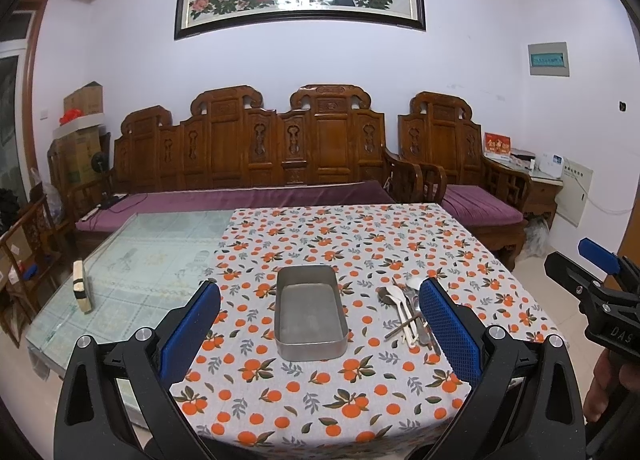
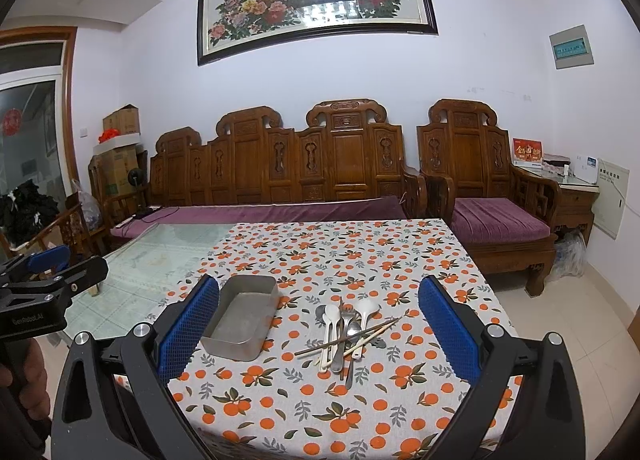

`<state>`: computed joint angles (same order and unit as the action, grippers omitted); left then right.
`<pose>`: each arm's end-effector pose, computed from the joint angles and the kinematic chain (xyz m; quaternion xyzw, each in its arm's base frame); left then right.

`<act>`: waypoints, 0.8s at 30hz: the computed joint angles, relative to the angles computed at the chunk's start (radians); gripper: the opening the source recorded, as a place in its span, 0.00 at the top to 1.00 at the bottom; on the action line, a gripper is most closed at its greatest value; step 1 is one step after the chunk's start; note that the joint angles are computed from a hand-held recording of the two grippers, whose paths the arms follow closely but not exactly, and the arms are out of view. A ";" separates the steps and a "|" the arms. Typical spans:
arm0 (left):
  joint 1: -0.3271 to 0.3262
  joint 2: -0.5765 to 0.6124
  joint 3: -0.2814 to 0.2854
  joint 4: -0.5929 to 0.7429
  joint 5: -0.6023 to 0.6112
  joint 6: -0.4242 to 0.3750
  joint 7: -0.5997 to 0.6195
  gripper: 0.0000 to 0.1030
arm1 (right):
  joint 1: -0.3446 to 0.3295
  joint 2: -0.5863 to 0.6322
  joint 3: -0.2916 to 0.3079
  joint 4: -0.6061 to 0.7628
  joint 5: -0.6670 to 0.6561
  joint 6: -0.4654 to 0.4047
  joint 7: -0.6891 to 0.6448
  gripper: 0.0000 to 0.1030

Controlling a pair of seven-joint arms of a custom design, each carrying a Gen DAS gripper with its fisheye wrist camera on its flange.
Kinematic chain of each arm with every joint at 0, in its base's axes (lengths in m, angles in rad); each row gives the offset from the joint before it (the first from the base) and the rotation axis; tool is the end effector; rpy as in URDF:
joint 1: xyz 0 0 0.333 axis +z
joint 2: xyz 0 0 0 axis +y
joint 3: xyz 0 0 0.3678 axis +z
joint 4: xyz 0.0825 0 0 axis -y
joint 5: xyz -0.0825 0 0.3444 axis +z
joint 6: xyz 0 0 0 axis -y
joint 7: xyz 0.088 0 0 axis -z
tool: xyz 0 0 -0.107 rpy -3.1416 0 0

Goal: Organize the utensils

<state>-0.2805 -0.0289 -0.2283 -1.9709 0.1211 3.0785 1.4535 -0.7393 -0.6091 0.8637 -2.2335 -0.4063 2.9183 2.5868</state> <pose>0.4804 -0.2818 0.6888 -0.4258 0.7274 -0.4604 0.2784 0.4061 0.2042 0.6777 -0.4677 0.6741 -0.4357 0.3701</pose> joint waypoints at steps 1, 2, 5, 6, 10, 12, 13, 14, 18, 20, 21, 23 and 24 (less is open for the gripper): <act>0.000 0.001 0.000 0.003 -0.002 -0.003 0.002 0.07 | 0.001 0.001 0.000 0.000 0.000 0.000 0.000 0.03; -0.002 0.000 0.001 0.003 -0.014 -0.005 0.013 0.07 | 0.002 0.001 -0.001 0.000 -0.001 0.001 0.000 0.03; -0.002 -0.001 0.002 -0.003 -0.023 0.001 0.021 0.07 | 0.001 0.001 0.000 0.000 -0.003 0.000 0.002 0.03; -0.002 -0.001 0.003 -0.005 -0.027 0.003 0.024 0.07 | 0.000 0.001 0.000 0.000 -0.004 0.001 0.002 0.03; 0.000 0.000 0.002 -0.008 -0.021 0.006 0.020 0.07 | 0.002 0.001 -0.001 0.001 -0.004 -0.002 0.003 0.03; 0.000 0.000 0.002 -0.008 -0.021 0.007 0.020 0.07 | 0.003 0.002 -0.002 0.000 -0.005 0.000 0.004 0.03; 0.000 0.001 0.002 -0.007 -0.022 0.006 0.021 0.07 | 0.002 0.001 -0.001 0.000 -0.006 0.000 0.004 0.03; 0.000 0.000 0.002 -0.008 -0.021 0.007 0.021 0.07 | 0.003 0.001 -0.001 0.000 -0.006 -0.001 0.004 0.03; 0.001 0.001 0.001 -0.008 -0.017 0.007 0.017 0.07 | 0.001 0.003 -0.001 0.003 -0.007 -0.002 0.004 0.03; 0.001 0.001 0.001 -0.007 -0.018 0.007 0.017 0.07 | 0.001 0.004 0.000 0.006 -0.009 -0.004 0.006 0.03; 0.000 0.002 0.002 -0.007 -0.022 0.008 0.021 0.07 | 0.000 0.005 0.000 0.006 -0.010 -0.003 0.006 0.03; 0.002 0.003 0.001 -0.008 -0.015 0.010 0.015 0.07 | 0.000 0.005 0.000 0.006 -0.012 -0.003 0.006 0.03; 0.002 0.003 0.000 -0.007 -0.012 0.009 0.012 0.07 | 0.002 0.006 -0.001 0.006 -0.011 -0.003 0.007 0.03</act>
<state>-0.2783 -0.0257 -0.2283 -1.9783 0.1088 3.0875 1.4657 -0.7373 -0.6036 0.8624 -2.2279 -0.4172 2.9151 2.5937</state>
